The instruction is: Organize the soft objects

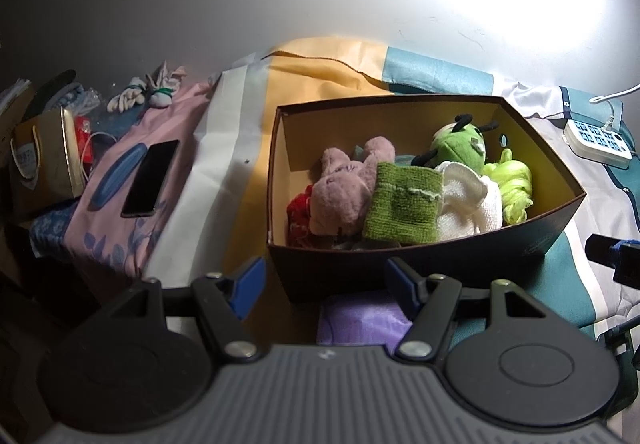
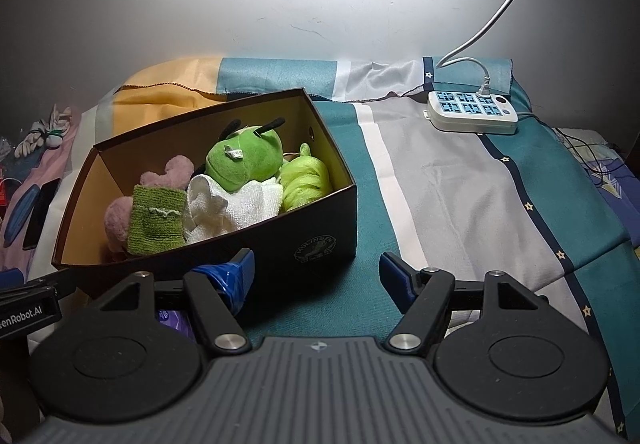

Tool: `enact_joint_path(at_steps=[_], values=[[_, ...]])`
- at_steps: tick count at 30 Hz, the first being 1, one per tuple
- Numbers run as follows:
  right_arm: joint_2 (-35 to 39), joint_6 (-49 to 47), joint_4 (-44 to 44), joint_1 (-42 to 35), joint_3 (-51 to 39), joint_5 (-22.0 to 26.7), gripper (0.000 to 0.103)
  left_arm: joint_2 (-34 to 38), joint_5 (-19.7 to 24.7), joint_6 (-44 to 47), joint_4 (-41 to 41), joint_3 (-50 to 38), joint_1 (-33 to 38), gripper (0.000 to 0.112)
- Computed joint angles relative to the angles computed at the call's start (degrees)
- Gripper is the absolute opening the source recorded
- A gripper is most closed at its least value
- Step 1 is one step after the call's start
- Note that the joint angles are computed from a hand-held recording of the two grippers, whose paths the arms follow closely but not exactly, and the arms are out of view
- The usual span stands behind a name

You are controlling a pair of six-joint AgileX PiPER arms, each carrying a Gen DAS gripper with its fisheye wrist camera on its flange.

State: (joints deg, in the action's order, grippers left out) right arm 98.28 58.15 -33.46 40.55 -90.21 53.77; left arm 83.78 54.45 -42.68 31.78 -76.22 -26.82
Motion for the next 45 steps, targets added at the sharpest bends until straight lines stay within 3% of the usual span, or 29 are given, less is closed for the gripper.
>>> enact_joint_path(at_steps=[24,45], values=[[-4.4,2.3,-2.7,2.6,5.7,1.0,0.055,-2.5,2.5,-4.1,2.1,2.7,-6.3,0.068],[-5.5,3.5,-2.9,4.0,7.3,1.4,0.055,-4.4,3.2,-3.8,1.7,4.4,-7.1,0.068]])
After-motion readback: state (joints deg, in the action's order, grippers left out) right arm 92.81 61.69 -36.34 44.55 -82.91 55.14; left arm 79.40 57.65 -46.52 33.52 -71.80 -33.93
